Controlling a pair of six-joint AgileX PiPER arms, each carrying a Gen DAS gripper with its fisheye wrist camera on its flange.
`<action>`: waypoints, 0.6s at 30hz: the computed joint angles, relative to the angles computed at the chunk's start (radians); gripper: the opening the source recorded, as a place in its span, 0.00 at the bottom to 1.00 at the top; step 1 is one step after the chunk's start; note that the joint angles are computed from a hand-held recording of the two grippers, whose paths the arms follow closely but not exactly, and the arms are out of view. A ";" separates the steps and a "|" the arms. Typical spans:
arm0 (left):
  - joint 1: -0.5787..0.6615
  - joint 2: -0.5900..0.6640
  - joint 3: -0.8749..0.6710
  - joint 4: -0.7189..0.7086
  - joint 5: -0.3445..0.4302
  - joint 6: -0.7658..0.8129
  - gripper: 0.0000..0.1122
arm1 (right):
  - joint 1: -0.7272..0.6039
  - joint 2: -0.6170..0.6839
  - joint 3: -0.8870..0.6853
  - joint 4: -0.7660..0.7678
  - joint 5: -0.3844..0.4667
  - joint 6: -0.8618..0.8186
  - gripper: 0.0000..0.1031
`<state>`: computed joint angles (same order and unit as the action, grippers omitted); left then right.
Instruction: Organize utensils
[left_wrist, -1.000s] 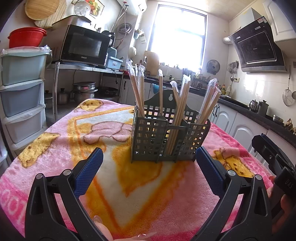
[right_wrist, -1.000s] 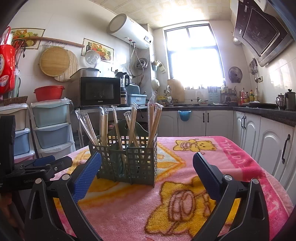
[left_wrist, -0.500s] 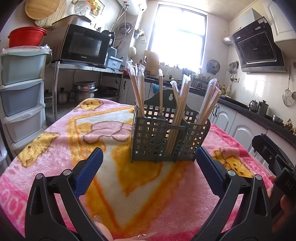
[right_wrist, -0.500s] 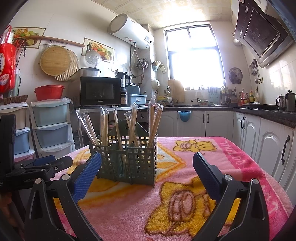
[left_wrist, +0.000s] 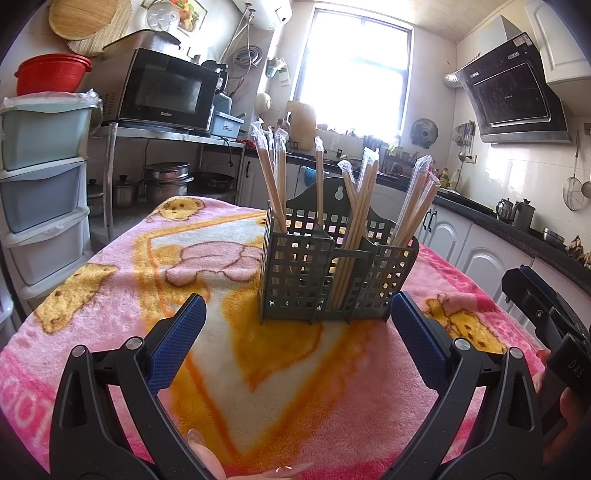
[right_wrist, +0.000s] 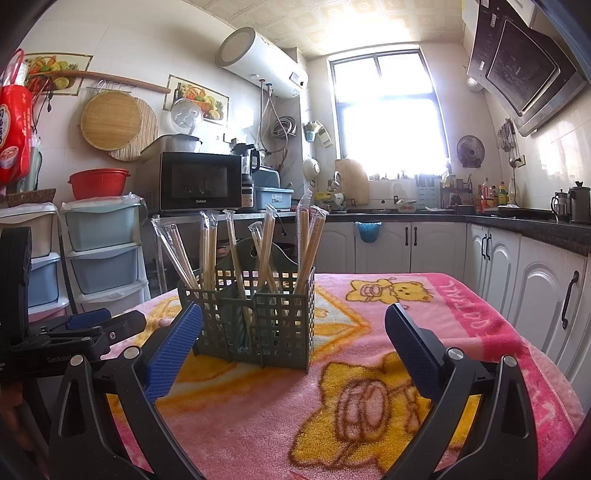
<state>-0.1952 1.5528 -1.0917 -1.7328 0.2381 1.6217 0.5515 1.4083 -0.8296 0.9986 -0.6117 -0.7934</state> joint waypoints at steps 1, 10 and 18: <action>0.000 -0.001 0.002 -0.002 -0.001 0.001 0.82 | 0.000 0.000 0.000 0.001 0.000 -0.001 0.94; 0.003 0.011 -0.006 0.030 0.019 -0.029 0.82 | 0.004 0.006 -0.004 0.037 -0.018 -0.034 0.94; 0.035 0.029 -0.031 0.163 0.057 -0.191 0.82 | -0.030 -0.001 -0.035 0.220 -0.017 -0.169 0.94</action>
